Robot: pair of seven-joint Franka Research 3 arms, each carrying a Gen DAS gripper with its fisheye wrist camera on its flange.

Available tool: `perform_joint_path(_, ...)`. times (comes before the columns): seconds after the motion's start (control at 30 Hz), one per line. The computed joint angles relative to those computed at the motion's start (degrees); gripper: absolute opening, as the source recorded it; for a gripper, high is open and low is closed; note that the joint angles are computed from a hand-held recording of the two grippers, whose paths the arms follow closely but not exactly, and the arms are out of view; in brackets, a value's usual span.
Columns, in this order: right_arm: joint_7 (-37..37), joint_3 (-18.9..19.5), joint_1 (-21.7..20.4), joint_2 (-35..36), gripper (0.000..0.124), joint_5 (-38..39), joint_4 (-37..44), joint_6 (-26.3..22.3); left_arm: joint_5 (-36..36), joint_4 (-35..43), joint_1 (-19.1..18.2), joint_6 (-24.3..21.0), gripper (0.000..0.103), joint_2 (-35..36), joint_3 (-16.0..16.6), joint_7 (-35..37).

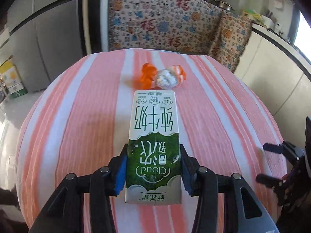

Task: Collect trash
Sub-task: 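Grasp the white-green milk carton with the left gripper, then grasp the orange-white wrapped bread roll with the right gripper while the left gripper holds the carton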

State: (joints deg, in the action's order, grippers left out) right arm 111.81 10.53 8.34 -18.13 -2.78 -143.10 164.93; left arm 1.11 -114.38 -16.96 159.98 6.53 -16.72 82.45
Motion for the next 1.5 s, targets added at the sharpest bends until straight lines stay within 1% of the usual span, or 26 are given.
perform_joint_path(0.03,-2.5,-1.1,-0.3,2.7,0.096,-0.8,2.8,0.2,3.5,-1.0,-0.6,1.1,0.047,-0.5,1.1,-3.9)
perform_joint_path(0.1,-8.5,-3.8,0.5,7.9,0.096,-0.2,8.1,0.0,6.4,-1.3,-0.8,1.7,0.049,-0.4,1.7,-7.0)
perform_joint_path(0.17,-21.1,-8.1,4.0,13.3,0.096,9.3,14.1,-0.3,10.7,-1.1,-1.4,1.5,0.05,0.2,2.2,-10.4)
perform_joint_path(0.23,-30.8,-9.2,4.6,17.5,0.096,15.7,19.6,-0.7,13.0,-0.6,-1.6,0.2,0.056,1.1,2.3,-12.3)
perform_joint_path(0.27,-36.4,-9.1,4.4,19.5,0.097,19.3,22.7,-1.7,12.9,-0.2,-1.5,-0.3,0.061,1.5,2.2,-12.6)
perform_joint_path(0.3,-42.1,-8.8,3.9,21.9,0.097,22.8,26.5,-3.9,12.7,-0.3,-1.4,-0.1,0.064,1.8,2.0,-12.9)
perform_joint_path(0.33,-45.3,-8.6,3.3,24.0,0.097,24.1,30.1,-5.7,13.2,-0.8,-1.4,0.9,0.064,1.8,2.0,-13.4)
perform_joint_path(0.37,-47.3,-8.4,2.9,26.1,0.097,24.5,33.6,-7.2,14.8,-1.5,-1.6,1.9,0.065,1.6,2.3,-14.4)
perform_joint_path(0.47,-53.1,-6.8,0.9,33.1,0.099,28.3,44.8,-12.9,19.3,-1.2,-2.4,0.9,0.066,1.5,2.8,-17.4)
perform_joint_path(0.53,-54.4,-6.2,0.1,38.8,0.1,29.2,53.5,-18.8,21.1,-0.9,-2.7,0.1,0.068,1.6,2.8,-18.4)
perform_joint_path(0.57,-55.1,-5.9,-0.3,40.9,0.099,29.4,56.6,-21.3,20.6,-1.3,-2.4,0.4,0.068,1.4,2.6,-18.0)
perform_joint_path(0.63,-55.7,-5.7,-0.4,45.8,0.099,27.9,64.1,-28.7,19.4,-1.8,-1.9,1.0,0.068,1.1,2.1,-17.6)
perform_joint_path(0.7,-57.1,-5.8,-0.3,47.7,0.097,25.9,67.4,-35.1,18.4,-2.4,-1.6,1.5,0.068,0.8,1.9,-16.9)
perform_joint_path(0.73,-57.6,-6.2,0.4,47.9,0.089,24.1,67.9,-37.2,18.2,-2.5,-1.6,1.6,0.068,0.7,1.8,-16.8)
perform_joint_path(0.77,-58.8,-6.3,0.6,46.9,0.068,23.3,66.5,-37.9,18.2,-2.5,-1.6,1.6,0.068,0.7,1.8,-16.8)
perform_joint_path(0.8,-59.2,-6.6,1.2,45.8,0.058,22.2,65.0,-37.7,18.1,-2.3,-1.6,1.6,0.068,0.9,1.8,-16.7)
perform_joint_path(0.87,-58.0,-7.4,2.6,43.6,0.045,20.4,61.4,-35.7,18.0,-1.7,-1.6,1.3,0.068,1.3,1.7,-16.7)
perform_joint_path(0.93,-54.6,-8.5,4.4,41.8,0.045,17.9,58.1,-32.3,18.0,-1.5,-1.7,1.3,0.068,1.4,1.8,-16.8)
perform_joint_path(1.0,-50.1,-9.0,4.8,39.0,0.045,18.3,53.6,-28.3,17.5,-1.3,-1.4,1.3,0.068,1.6,1.7,-16.0)
perform_joint_path(1.03,-47.1,-9.4,5.1,37.1,0.045,18.0,50.7,-25.8,17.4,-1.3,-1.4,1.4,0.068,1.6,1.7,-16.0)
perform_joint_path(1.13,-33.2,-11.4,5.8,29.3,0.045,16.4,39.3,-19.3,18.0,-1.2,-1.9,1.4,0.068,1.5,2.1,-18.4)
perform_joint_path(1.23,-21.6,-11.5,5.7,19.3,0.045,10.6,26.1,-14.2,12.1,-1.7,-1.1,3.6,0.067,1.7,0.0,-14.7)
perform_joint_path(1.33,-11.5,-9.1,4.0,10.9,0.045,5.2,15.5,-11.0,8.8,-1.6,-1.7,4.8,0.067,2.4,-1.6,-12.6)
perform_joint_path(1.4,-3.1,-6.0,1.4,7.2,0.046,-1.9,10.3,-8.7,8.3,-2.0,-2.8,5.3,0.067,2.2,-2.1,-12.4)
perform_joint_path(1.47,3.8,-3.2,-1.0,3.9,0.052,-6.5,5.5,-5.6,13.2,-1.8,-5.2,4.2,0.067,2.1,-0.3,-17.0)
perform_joint_path(1.5,7.1,-1.5,-2.6,3.4,0.057,-9.4,4.7,-5.0,16.9,-1.5,-6.5,3.0,0.069,2.1,0.8,-20.4)
